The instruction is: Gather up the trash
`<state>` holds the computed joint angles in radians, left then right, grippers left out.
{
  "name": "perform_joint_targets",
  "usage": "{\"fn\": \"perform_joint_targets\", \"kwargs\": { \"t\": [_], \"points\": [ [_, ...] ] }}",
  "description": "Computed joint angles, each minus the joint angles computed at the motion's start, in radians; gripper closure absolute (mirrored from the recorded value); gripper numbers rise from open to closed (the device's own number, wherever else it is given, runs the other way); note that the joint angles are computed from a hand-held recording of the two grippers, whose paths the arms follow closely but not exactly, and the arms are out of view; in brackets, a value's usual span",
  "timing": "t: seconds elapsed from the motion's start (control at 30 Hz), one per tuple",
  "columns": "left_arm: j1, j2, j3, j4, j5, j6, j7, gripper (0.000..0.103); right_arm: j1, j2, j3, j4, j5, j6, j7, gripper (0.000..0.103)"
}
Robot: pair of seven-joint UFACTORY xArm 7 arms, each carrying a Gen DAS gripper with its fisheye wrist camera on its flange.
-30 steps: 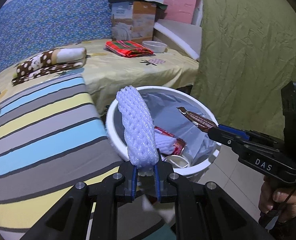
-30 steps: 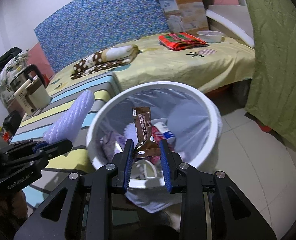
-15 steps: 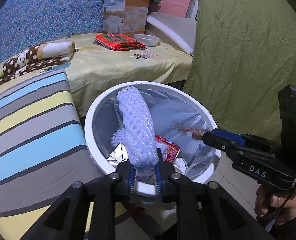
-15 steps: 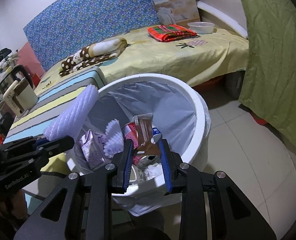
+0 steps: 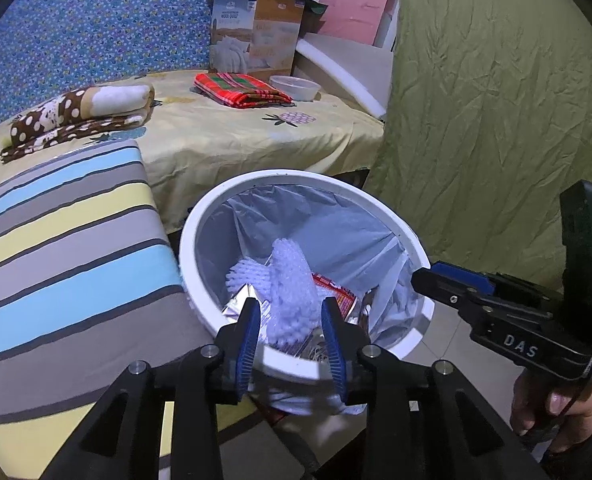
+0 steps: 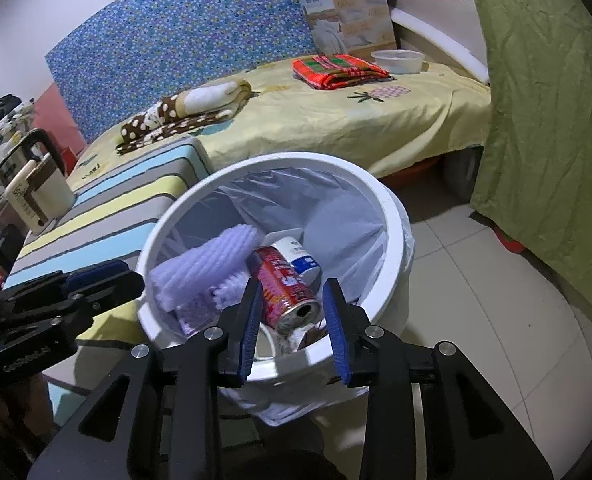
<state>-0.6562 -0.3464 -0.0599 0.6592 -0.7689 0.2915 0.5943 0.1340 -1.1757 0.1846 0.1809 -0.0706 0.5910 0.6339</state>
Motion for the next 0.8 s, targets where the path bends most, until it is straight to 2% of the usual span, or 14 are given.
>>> {"fn": "perform_joint_targets", "kwargs": {
  "t": [0.2,0.57,0.8],
  "points": [
    [0.012,-0.1,-0.001,-0.066,0.053,-0.001,-0.05,0.072,0.044,-0.028,0.036,0.012,0.005,0.007,0.022,0.06],
    [0.04,-0.344,0.011,-0.224,0.249,0.016,-0.238,0.071,0.132,-0.082,0.107,0.027,-0.005,0.061,0.078,0.058],
    [0.086,-0.514,0.006,-0.319,0.373,0.049,-0.356,0.071,0.181,-0.126,0.152,0.038,-0.018,0.109,0.117,0.058]
  ]
}}
